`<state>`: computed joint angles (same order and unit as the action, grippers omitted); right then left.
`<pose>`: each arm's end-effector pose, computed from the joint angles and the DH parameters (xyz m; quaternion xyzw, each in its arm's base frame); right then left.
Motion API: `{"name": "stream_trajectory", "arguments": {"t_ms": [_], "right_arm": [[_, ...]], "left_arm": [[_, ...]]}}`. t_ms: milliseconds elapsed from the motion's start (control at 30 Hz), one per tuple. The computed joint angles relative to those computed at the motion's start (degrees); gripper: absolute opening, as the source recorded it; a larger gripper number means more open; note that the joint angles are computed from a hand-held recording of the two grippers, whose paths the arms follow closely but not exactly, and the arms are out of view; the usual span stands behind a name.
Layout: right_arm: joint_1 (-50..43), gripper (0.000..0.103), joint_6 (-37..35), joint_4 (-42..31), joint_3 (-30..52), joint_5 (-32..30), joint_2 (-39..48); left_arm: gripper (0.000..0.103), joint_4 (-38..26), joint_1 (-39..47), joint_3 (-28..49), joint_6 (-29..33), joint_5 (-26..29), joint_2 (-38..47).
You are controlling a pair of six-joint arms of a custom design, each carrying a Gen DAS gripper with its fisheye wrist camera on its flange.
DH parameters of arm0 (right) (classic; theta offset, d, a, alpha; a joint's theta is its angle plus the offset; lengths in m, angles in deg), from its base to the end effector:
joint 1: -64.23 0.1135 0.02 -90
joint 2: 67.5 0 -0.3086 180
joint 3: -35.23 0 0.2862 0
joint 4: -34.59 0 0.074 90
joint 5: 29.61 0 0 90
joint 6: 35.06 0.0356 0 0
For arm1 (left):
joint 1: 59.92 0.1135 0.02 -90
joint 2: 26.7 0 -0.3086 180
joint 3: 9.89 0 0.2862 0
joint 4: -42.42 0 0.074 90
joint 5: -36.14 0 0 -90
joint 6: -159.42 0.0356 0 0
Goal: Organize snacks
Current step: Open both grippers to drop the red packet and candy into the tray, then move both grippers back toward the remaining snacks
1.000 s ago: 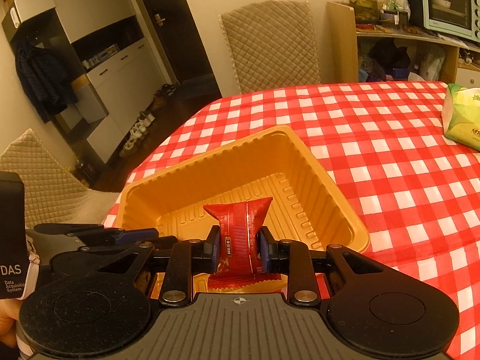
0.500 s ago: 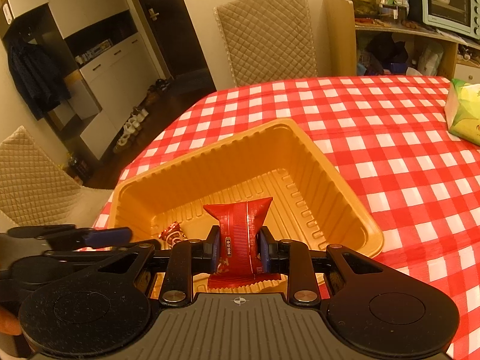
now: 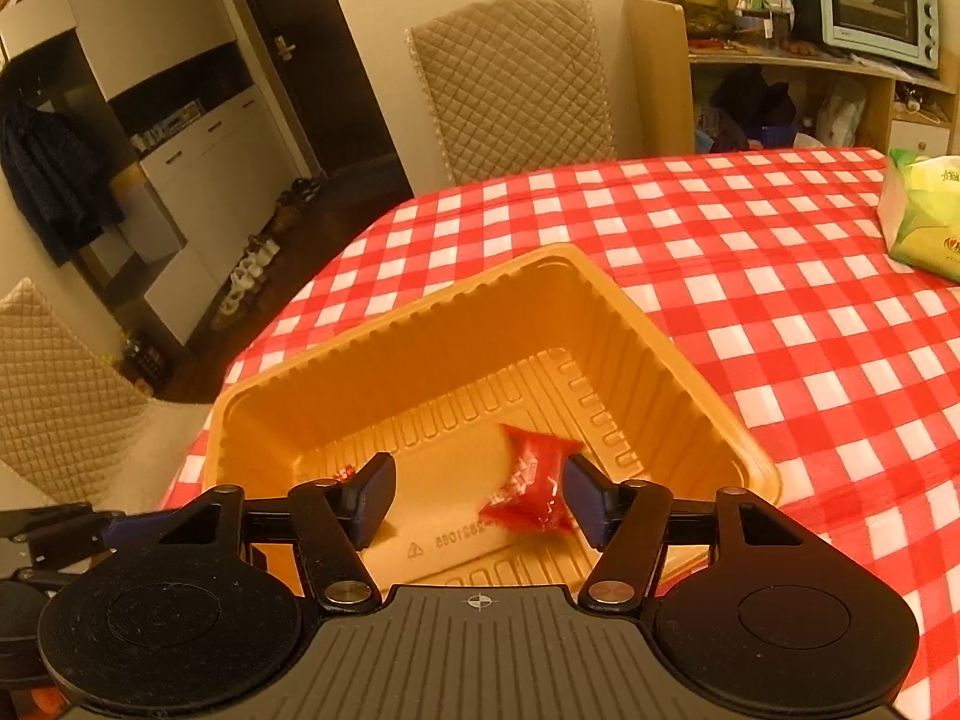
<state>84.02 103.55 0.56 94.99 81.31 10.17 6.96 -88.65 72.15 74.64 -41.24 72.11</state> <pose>0.2796 0.0871 0.2425 0.2887 0.8857 0.0383 0.3617 0.3539 -0.2029 0.2499 0.3086 0.8891 -0.1674 0.2938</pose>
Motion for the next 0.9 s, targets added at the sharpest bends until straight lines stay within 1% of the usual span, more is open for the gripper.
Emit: {"name": "stream_trajectory", "arguments": {"t_ms": [233,467,700,800,900], "right_arm": [[2.24,0.065,1.86,-3.38,0.22,1.49,-1.38],[5.98,0.067,5.75,-6.45,-1.59,4.08,-6.85],[13.12,0.067,10.23,-12.47,-3.25,8.02,-14.4],[17.46,0.067,12.56,-16.45,-3.86,10.13,-18.03],[23.42,0.067,16.67,-21.68,-4.28,13.04,-21.33]], "left_arm": [[0.057,0.92,-0.46,-0.17,0.23,0.89,-0.52],[0.057,1.01,-1.25,-2.19,0.27,0.73,-3.76],[0.057,0.94,-2.61,-7.62,-2.31,-0.82,-11.68],[0.057,0.45,-4.16,-10.8,-4.09,-2.03,-16.24],[0.057,-0.39,-6.41,-13.87,-5.84,-3.75,-20.79]]}}
